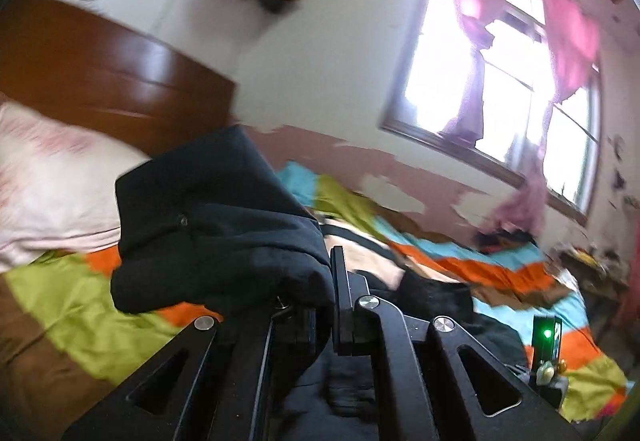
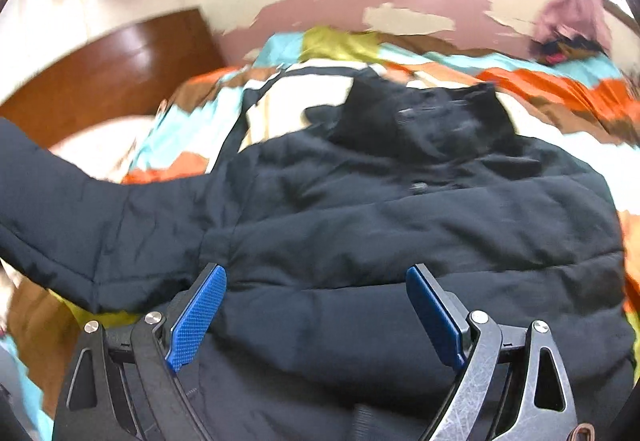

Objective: Fold large clothes

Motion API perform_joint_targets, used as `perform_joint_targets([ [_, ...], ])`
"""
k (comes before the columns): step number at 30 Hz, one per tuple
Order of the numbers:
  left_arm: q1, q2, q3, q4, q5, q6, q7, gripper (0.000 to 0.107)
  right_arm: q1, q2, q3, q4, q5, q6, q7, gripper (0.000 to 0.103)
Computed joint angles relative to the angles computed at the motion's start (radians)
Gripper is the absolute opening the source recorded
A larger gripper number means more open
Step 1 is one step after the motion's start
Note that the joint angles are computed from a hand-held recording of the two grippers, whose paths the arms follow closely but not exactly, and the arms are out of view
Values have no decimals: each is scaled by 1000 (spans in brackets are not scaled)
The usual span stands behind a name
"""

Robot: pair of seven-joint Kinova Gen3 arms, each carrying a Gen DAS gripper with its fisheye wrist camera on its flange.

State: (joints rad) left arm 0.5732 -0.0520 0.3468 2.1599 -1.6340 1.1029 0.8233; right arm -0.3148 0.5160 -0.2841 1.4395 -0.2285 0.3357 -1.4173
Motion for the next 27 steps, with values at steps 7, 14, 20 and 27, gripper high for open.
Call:
perform_joint_targets([
  [7,40,182,-29,-252,11,-68,-285,3,197,-38,-76,70,-81,-28,109,91],
  [14,8,433,87,-520,59,-129,-569,3,501,-48,-252,176,-216,-79,345,91],
  [20,-50,680,288,-748,94,-55,-813,3,727,2,-412,231,-325,-116,493,91],
  [27,-5,718,183,-814,328,-144,-1025,3,919,129,-599,244,-418,-100,605,92],
])
